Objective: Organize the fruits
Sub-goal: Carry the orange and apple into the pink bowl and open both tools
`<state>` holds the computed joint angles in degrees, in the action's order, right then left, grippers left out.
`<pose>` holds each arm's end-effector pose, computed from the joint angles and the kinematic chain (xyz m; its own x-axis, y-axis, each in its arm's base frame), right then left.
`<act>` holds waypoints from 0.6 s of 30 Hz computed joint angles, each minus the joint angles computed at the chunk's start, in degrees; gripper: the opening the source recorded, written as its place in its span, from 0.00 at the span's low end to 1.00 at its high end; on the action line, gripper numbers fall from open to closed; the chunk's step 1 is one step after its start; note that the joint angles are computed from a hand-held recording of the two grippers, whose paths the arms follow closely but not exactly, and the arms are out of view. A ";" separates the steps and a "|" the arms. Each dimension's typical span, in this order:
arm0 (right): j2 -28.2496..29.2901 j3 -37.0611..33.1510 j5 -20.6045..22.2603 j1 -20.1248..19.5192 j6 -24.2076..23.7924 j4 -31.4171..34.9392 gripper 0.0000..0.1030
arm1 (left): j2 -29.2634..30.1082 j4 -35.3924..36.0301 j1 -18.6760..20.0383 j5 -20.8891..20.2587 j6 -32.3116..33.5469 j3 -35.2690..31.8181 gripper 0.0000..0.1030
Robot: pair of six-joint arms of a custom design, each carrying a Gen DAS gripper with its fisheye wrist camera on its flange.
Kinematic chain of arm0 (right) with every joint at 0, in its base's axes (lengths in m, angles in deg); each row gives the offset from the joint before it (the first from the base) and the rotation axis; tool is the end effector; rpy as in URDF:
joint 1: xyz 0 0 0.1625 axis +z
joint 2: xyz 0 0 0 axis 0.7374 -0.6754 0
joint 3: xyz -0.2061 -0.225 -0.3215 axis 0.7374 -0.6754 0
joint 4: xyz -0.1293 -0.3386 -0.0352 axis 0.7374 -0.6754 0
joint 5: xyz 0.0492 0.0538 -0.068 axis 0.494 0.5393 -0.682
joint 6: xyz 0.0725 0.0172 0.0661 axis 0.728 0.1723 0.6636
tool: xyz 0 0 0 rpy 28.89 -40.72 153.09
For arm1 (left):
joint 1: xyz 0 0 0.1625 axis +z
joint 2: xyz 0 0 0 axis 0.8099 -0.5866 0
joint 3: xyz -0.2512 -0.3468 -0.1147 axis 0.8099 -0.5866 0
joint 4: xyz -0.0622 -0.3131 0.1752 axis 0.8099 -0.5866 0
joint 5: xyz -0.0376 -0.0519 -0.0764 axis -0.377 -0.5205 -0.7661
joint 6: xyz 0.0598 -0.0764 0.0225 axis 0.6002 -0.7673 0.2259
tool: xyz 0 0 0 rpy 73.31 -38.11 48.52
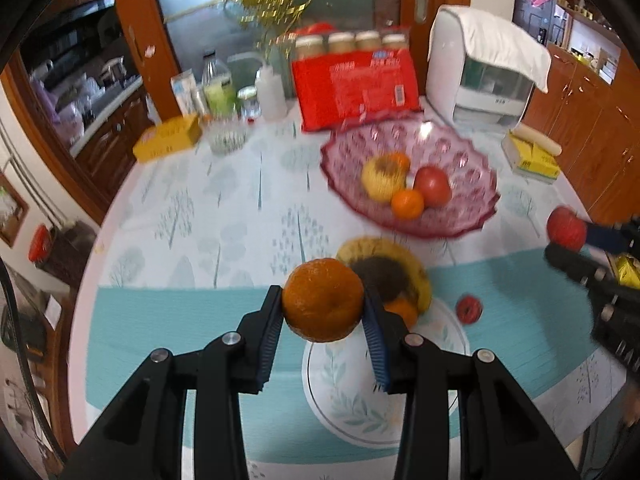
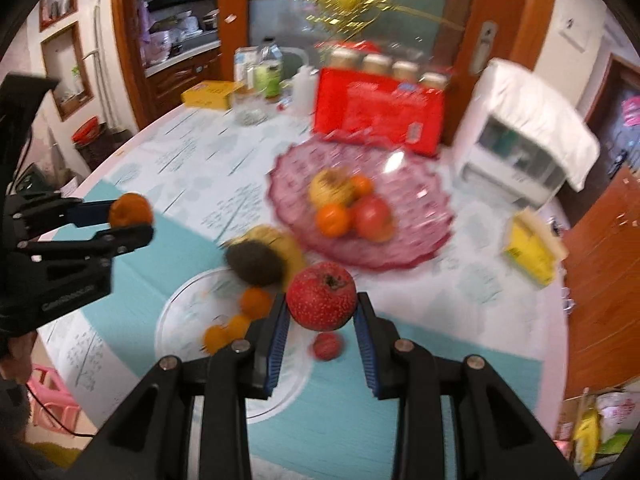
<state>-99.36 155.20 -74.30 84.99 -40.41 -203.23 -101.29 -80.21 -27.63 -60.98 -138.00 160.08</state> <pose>0.4056 -0.3573 0.1715 -0.5244 -0.3879 0.7580 -0.7027 0.6999 -0.1280 -0.2519 -0.3589 0.3432 -0.6661 0.0247 -0.7454 0.4193 0.8389 -0.3469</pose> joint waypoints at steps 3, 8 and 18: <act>-0.95 -3.36 -2.54 -0.07 -2.28 1.21 0.32 | 2.27 0.35 0.32 1.67 2.30 -3.49 0.37; -0.54 -10.12 -7.00 -0.62 -6.47 1.86 0.32 | 6.01 0.28 1.08 4.36 6.56 -8.53 0.37; 4.68 -19.46 -5.66 -4.85 -6.73 3.18 0.32 | 14.87 -9.63 7.25 9.14 18.47 -16.07 0.37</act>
